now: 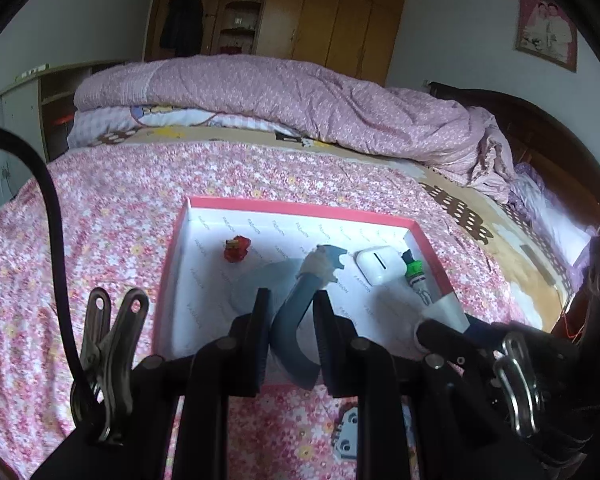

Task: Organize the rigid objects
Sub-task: 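Carry the handle and charger plug into the tray and open both grippers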

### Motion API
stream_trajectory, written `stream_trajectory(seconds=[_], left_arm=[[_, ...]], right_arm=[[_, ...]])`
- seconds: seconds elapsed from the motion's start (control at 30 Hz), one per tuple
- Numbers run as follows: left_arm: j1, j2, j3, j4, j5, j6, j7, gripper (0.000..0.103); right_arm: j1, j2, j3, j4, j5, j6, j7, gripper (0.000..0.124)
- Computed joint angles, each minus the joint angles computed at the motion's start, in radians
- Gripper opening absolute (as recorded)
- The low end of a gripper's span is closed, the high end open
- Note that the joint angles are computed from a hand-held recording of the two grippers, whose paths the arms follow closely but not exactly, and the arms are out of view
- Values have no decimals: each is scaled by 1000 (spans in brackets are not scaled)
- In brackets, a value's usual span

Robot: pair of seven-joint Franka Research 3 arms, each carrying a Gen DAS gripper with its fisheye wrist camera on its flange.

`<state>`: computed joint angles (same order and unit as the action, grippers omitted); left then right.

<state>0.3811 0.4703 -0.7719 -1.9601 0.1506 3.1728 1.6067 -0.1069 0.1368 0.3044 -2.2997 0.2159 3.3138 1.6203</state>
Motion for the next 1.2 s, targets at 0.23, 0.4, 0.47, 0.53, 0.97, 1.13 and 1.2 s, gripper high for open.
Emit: stream_trajectory(seconds=[0.23, 0.4, 0.47, 0.53, 0.97, 1.13, 1.2], left_arm=[[-91, 30, 79, 45, -13, -34, -1, 22], [-171, 37, 153, 73, -23, -55, 2, 22], [-198, 37, 179, 79, -28, -58, 3, 22], [-229, 38, 209, 87, -30, -61, 1, 22], [-352, 40, 330, 123, -20, -93, -18, 22], [-352, 35, 328, 115, -24, -90, -8, 28], [-328, 37, 301, 113, -36, -94, 9, 38]], right_arm=[[195, 37, -205, 60, 59, -29, -39, 26], [238, 56, -259, 85, 96, -49, -68, 26], [243, 62, -268, 91, 106, -52, -79, 26], [244, 68, -272, 98, 113, -57, -90, 26], [214, 87, -252, 117, 151, -64, -141, 26], [84, 91, -115, 117, 191, -54, -185, 27], [95, 88, -125, 112, 201, -41, -183, 27]])
